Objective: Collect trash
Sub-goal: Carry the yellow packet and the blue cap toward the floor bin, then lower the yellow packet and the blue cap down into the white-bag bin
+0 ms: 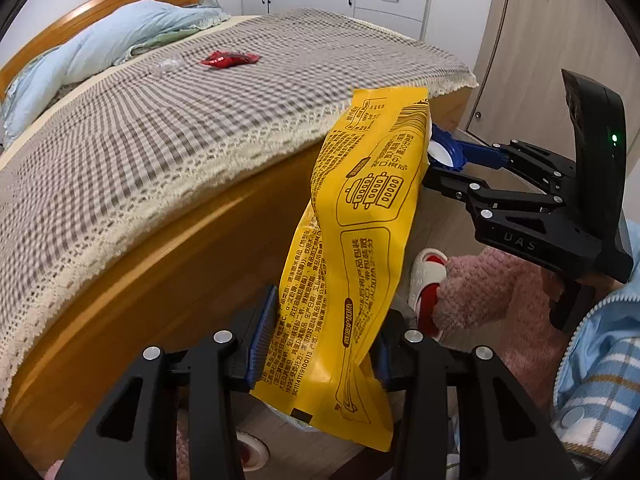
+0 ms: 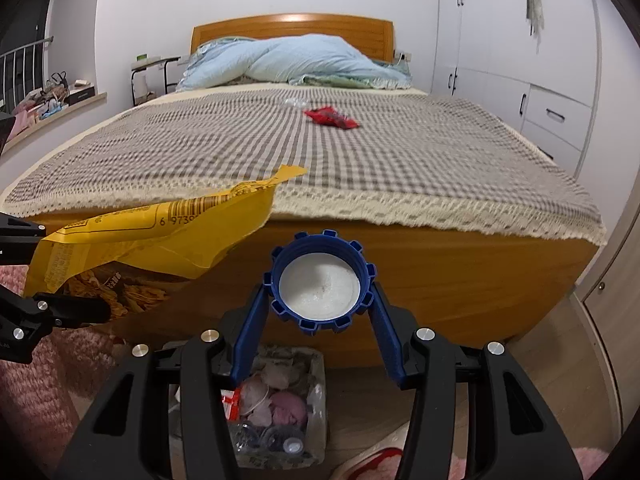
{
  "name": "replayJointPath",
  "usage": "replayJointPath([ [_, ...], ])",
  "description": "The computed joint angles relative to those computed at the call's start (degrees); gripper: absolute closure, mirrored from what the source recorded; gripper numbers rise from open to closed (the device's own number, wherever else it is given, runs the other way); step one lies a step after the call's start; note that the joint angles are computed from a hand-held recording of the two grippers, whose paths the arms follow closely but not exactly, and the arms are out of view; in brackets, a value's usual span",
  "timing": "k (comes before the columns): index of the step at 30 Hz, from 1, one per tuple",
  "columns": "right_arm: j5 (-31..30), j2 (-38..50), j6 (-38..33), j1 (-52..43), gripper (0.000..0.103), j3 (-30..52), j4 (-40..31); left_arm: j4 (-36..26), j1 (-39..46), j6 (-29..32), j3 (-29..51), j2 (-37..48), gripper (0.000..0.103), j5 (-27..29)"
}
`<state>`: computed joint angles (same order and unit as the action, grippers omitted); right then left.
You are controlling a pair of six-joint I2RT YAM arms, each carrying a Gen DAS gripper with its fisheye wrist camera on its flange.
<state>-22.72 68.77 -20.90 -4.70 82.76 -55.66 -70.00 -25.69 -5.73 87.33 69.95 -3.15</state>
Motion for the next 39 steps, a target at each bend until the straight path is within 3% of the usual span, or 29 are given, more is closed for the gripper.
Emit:
replayJointPath([
  [25, 5.02, 3.08, -2.41, 2.31, 0.053, -4.04, -7.3, 1.39, 1.22, 1.58, -12.51, -0.78, 0.064, 3.85],
  [39, 8.56, 8.26, -1.65, 5.35, 0.053, -5.06, -10.35, 7.01, 4.27, 3.82, -19.92, 2.87, 0.064, 7.23],
])
